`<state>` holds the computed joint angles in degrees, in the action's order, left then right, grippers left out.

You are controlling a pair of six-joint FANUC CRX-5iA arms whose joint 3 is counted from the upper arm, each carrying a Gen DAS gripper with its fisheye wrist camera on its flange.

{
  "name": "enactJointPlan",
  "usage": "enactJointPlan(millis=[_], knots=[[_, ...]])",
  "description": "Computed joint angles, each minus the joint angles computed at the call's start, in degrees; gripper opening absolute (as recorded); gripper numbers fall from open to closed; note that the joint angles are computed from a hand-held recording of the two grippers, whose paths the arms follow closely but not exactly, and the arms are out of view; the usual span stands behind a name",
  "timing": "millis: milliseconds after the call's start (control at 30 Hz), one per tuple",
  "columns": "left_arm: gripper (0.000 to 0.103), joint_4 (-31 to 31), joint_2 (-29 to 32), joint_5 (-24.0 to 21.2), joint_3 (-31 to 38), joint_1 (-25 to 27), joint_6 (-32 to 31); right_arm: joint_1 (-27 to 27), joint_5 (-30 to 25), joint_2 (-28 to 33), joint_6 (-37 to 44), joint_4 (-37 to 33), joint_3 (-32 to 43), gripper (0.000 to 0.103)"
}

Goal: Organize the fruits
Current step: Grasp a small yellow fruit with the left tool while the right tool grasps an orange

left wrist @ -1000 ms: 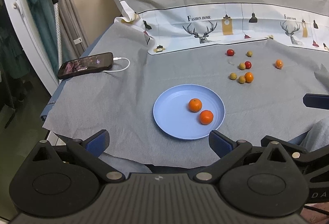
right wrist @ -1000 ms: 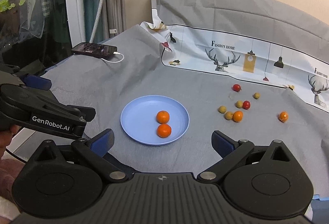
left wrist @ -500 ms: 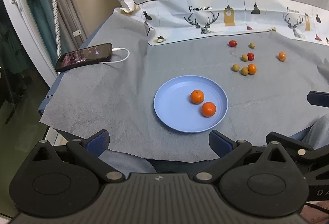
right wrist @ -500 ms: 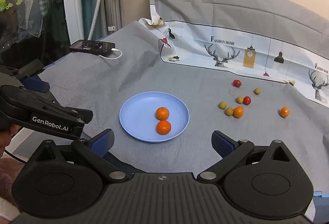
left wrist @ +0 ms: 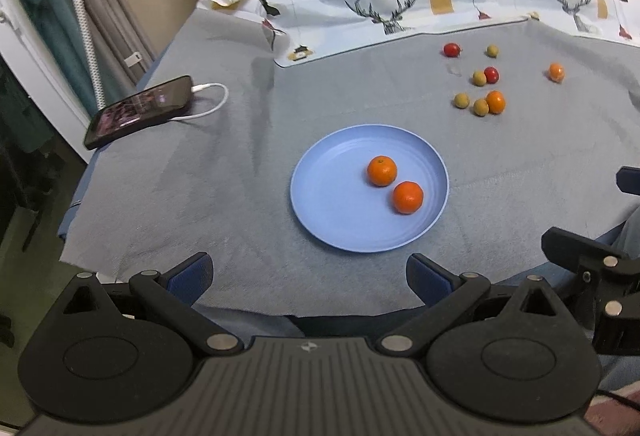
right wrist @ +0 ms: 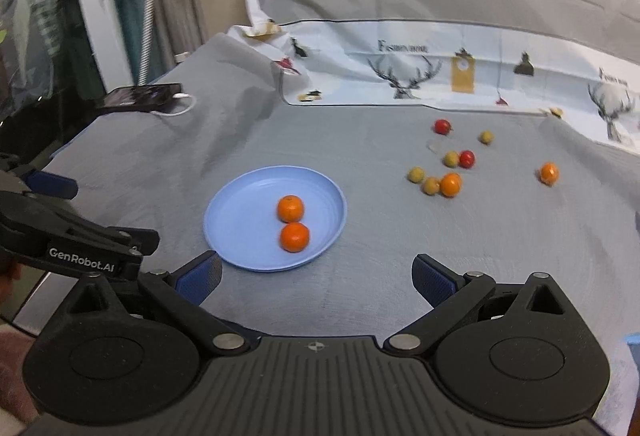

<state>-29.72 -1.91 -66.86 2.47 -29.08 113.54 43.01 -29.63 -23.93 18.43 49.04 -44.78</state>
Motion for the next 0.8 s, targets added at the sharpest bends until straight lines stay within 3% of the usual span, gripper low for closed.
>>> enactJointPlan(millis=[167,400,533,667,800], knots=[[0.103,2.89,5.30,-0.05,4.76,0.41,-2.91,-5.55,0.34,2.50,-8.81,4.41,-1.11,0.102],[0.103,7.18,16.80,1.86,16.09,0.12,-7.24,-18.90,1.36,9.83,-25.45,17.25,-2.16,0.102],[0.103,10.81,26.88,1.69,25.83,0.51,-11.01,-29.35,5.72,18.19,-33.84,28.17,0.20,0.102],[0.103,13.03,37.98,-2.34,37.72,0.60,-14.08,-37.33,8.33,27.19,-42.64,41.91,5.08,0.102],[0.103,12.51,47.38,-6.12,48.35,0.35,-17.53,-42.60,9.21,35.86,-49.58,49.55,12.01,0.102]])
